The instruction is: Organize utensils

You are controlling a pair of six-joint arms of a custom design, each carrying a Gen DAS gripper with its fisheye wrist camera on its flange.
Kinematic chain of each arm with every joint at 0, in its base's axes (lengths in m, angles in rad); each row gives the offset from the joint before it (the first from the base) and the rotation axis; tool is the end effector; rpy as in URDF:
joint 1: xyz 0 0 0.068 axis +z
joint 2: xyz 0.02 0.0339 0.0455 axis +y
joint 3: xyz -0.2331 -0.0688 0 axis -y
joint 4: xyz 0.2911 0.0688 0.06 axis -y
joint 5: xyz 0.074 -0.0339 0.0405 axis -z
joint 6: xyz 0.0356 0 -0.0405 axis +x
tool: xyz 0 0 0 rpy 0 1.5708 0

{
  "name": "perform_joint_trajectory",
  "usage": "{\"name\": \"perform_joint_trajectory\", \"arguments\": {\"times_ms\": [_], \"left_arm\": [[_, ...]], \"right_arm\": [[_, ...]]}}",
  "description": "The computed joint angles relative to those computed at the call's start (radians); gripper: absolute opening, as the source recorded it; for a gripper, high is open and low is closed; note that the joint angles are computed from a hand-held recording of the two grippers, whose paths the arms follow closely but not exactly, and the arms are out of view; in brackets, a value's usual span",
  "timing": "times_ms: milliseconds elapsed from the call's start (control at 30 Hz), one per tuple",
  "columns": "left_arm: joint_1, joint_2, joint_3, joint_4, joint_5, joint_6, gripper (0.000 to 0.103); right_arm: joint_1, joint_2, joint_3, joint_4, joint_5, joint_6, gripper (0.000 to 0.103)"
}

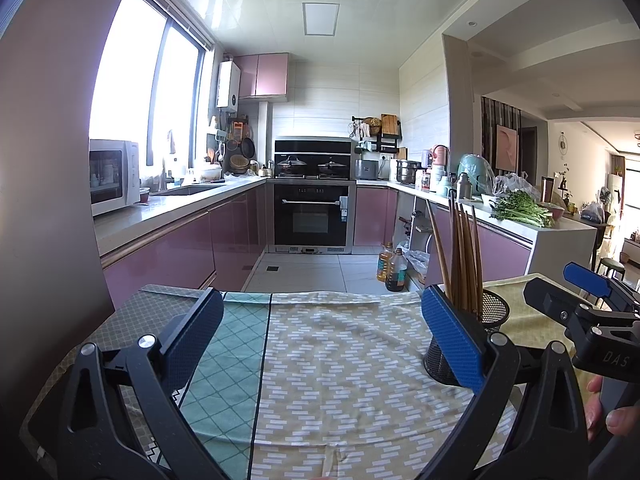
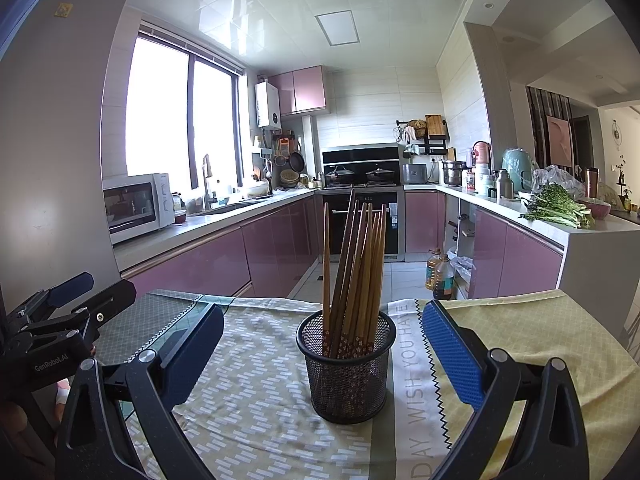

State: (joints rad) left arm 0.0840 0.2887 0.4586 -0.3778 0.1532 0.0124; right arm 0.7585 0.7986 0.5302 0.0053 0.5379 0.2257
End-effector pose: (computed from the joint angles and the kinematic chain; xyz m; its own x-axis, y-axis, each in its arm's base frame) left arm 0.1800 0.0097 0.2657 -0.2048 -0.0049 -0.9788 0.0684 0.9975 -0.0194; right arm 0.1976 0.1621 0.2339 -0.2358 0.0413 -0.9709 -0.1835 0.9792 0.0862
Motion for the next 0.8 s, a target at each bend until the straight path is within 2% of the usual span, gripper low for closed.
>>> {"name": "perform_joint_trajectory", "arguments": {"times_ms": [800], "left_arm": [[-0.007,-0.008,-0.007,-0.002,-0.008,-0.001,0.097]], "right_arm": [[0.000,0.000,0.001,-0.002,0.000,0.001,0.096]]}}
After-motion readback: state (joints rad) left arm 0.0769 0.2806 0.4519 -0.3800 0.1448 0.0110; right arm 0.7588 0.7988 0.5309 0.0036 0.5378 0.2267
